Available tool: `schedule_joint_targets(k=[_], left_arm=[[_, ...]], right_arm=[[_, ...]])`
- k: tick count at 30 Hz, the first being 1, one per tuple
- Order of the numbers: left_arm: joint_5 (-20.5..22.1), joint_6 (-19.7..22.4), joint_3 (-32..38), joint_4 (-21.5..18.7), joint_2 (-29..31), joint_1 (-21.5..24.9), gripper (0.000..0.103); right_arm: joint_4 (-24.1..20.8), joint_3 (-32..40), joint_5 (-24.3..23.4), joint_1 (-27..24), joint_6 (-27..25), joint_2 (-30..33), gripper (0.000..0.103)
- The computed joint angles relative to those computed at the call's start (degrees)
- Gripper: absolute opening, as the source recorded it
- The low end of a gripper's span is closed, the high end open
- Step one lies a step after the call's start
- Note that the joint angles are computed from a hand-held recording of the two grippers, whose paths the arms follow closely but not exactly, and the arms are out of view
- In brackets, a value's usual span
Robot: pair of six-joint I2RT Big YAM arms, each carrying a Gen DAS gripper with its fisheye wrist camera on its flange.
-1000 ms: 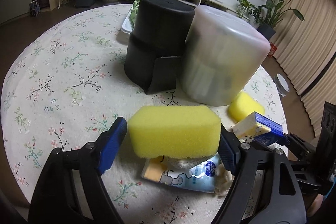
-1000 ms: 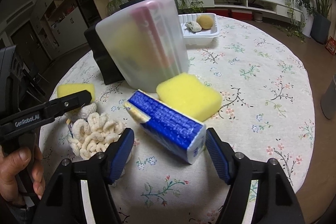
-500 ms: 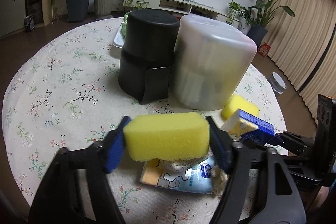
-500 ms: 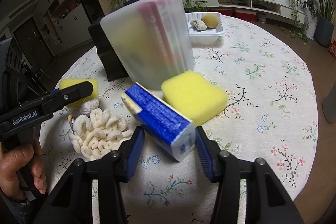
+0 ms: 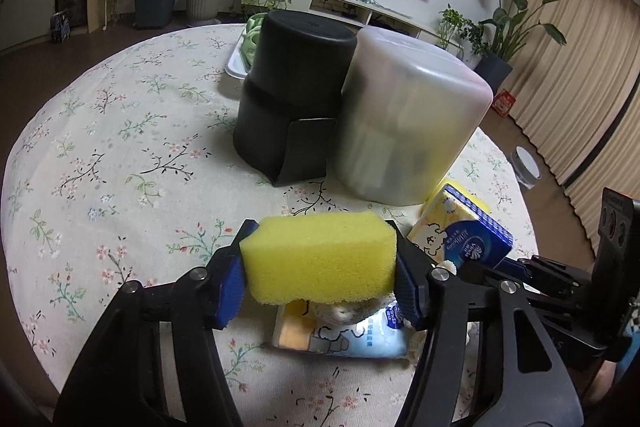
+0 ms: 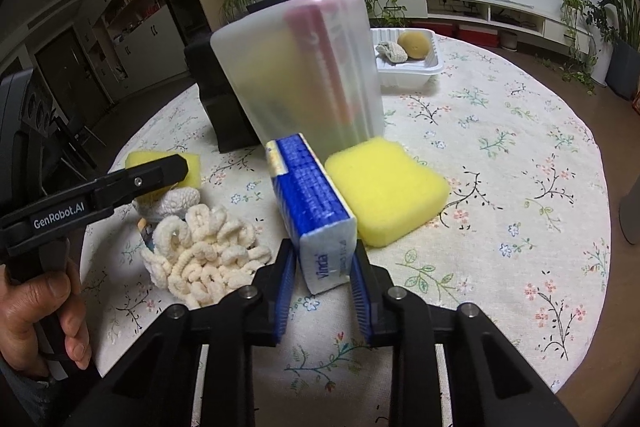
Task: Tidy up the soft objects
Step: 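Grasp the yellow rectangular sponge with the left gripper while the right gripper grasps the blue Vinda tissue box, then carry the yellow sponge and blue tissue box over the tray, lower and open both grippers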
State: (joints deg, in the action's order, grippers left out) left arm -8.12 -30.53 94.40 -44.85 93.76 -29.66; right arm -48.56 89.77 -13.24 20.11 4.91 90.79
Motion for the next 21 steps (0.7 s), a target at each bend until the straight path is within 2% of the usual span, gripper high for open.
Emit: schedule_joint_targets(k=[21], left_arm=[[0.86,-1.12,-7.13,4.74,-6.28,-0.05,0.057]], right_arm=[[0.05,-2.77,1.84,0.90,-1.71,-5.29,0.023]])
